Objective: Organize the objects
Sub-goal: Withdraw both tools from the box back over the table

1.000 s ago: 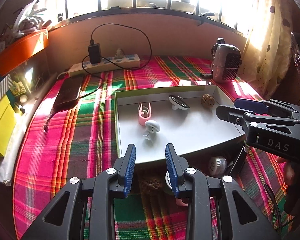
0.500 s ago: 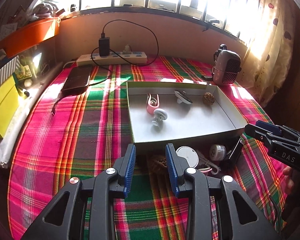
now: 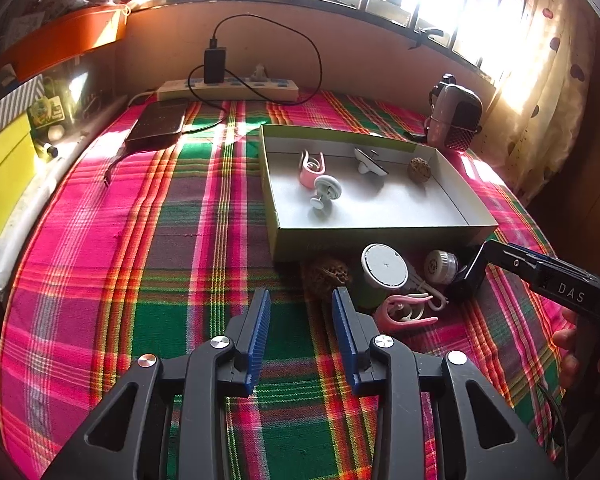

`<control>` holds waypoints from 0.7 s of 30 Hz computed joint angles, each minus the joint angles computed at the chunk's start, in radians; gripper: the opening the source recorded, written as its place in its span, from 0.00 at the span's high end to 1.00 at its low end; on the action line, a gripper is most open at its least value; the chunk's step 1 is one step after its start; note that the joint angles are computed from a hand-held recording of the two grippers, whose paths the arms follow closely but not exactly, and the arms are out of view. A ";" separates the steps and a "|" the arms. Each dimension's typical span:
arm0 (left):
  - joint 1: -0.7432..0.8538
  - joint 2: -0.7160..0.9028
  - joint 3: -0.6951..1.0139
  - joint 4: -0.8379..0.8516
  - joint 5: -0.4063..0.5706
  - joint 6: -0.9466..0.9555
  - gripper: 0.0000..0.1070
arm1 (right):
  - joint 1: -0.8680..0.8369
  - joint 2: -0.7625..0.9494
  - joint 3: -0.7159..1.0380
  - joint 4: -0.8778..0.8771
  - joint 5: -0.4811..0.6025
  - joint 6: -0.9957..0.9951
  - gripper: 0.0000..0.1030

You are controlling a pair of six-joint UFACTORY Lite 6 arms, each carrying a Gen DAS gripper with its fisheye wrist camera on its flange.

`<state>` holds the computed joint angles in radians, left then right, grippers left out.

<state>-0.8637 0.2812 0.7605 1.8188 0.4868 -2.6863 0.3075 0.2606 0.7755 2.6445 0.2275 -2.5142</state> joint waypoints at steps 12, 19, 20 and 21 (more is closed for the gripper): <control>-0.001 0.038 0.014 0.126 -0.054 -0.095 0.72 | 0.062 0.106 0.094 0.031 -0.063 0.047 0.41; 0.001 0.062 0.039 0.203 -0.080 -0.136 0.72 | 0.060 0.142 0.124 -0.003 -0.099 0.105 0.41; 0.000 0.067 0.044 0.211 -0.083 -0.140 0.72 | 0.060 0.143 0.124 0.070 -0.105 0.035 0.41; -0.001 0.070 0.049 0.219 -0.086 -0.143 0.72 | 0.059 0.141 0.123 0.106 -0.108 -0.002 0.41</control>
